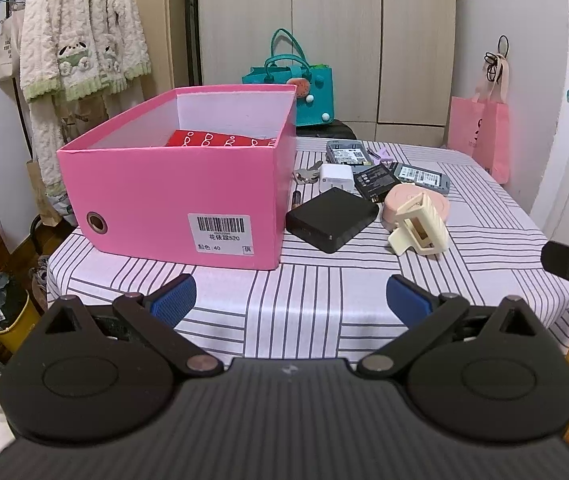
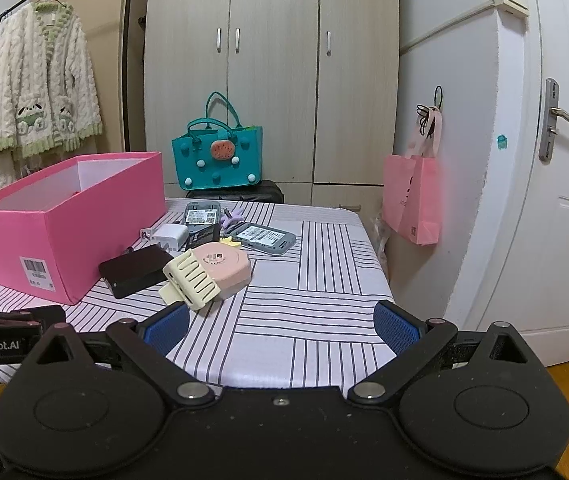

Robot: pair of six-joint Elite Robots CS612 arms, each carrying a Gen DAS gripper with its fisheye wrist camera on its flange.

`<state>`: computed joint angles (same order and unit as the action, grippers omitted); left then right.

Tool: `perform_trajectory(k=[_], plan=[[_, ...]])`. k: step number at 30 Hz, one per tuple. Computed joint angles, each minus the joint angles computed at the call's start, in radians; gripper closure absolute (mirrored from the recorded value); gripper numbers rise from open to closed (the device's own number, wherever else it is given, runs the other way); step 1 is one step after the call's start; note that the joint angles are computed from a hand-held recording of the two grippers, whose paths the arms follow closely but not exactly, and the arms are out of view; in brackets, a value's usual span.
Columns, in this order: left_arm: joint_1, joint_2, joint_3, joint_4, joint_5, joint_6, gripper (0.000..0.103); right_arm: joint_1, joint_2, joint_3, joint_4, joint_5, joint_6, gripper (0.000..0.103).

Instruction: Organize rigid objects

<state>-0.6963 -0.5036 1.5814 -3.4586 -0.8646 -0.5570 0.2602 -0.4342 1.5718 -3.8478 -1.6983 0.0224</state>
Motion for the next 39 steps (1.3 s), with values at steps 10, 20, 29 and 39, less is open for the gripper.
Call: perform_trajectory(k=[10,20,29,39], plan=[[-0.001,0.0,0.0,0.004,0.004,-0.001,0.0,0.001,0.004,-0.004,0.004,0.01,-0.012,0.003],[0.001,0.002,0.001,-0.014,0.005,0.002,0.0,0.0,0.006,-0.005,0.0,0.016,-0.007,0.003],[0.0,0.003,0.0,-0.017,0.008,0.005,0.0,-0.002,0.001,0.002,0.01,0.041,-0.024,0.003],[-0.001,0.01,0.001,-0.058,0.012,0.036,0.0,-0.006,0.008,0.0,-0.007,0.069,-0.009,0.003]])
